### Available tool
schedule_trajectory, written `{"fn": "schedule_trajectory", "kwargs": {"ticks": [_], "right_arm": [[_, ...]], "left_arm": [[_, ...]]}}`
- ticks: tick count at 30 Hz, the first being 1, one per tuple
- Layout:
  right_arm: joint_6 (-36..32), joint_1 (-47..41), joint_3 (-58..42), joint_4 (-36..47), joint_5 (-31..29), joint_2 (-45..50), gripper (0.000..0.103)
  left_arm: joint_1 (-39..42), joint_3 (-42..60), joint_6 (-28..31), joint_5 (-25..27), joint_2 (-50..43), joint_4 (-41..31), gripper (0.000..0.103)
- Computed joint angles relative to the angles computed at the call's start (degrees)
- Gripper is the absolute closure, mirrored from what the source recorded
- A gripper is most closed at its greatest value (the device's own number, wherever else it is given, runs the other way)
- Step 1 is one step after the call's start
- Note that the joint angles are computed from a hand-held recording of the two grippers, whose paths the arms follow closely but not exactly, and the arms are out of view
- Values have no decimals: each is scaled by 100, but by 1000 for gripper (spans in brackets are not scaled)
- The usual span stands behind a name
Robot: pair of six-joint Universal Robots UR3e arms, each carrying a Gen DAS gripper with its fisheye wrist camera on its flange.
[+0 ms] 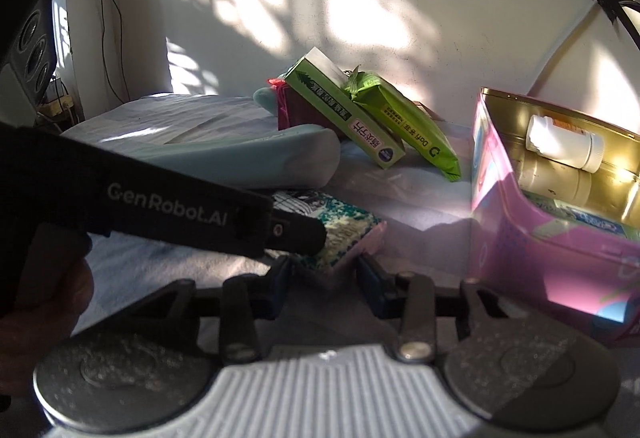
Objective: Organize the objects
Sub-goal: 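Grasp the patterned tissue pack with the right gripper, then carry the tissue pack into the pink tin and release it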
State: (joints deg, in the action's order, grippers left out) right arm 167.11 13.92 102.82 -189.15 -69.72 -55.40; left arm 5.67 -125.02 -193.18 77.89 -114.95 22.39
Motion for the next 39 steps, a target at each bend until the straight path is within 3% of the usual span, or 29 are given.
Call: {"fn": "schedule_trajectory", "kwargs": {"ticks": [12,16,21,24,30,39], "right_arm": [[-890,-957,2771,-917,684,-1610,66],[-1066,-1210,3693,-1664,658,-1962,66],[-859,-1616,4080,-2326,840,-2162,66],[-760,-1882,4030,-2692,1033,-2238,66],[-560,-2229,3016,-2810,1144,-1948,66],[-347,-2287,712,-1798,798,-653,66]], "left_arm": [[-723,-641,330,-233,355,182,45],[-1049,-376,361,-186,401,-195,45],[-1490,160,486,154,525,-397,45],[-1670,692,577,328,487,-481,45],[-1900,2330,770,660,-196,-836,45],[-1812,4871,910,483,-1502,-2063,45]]}}
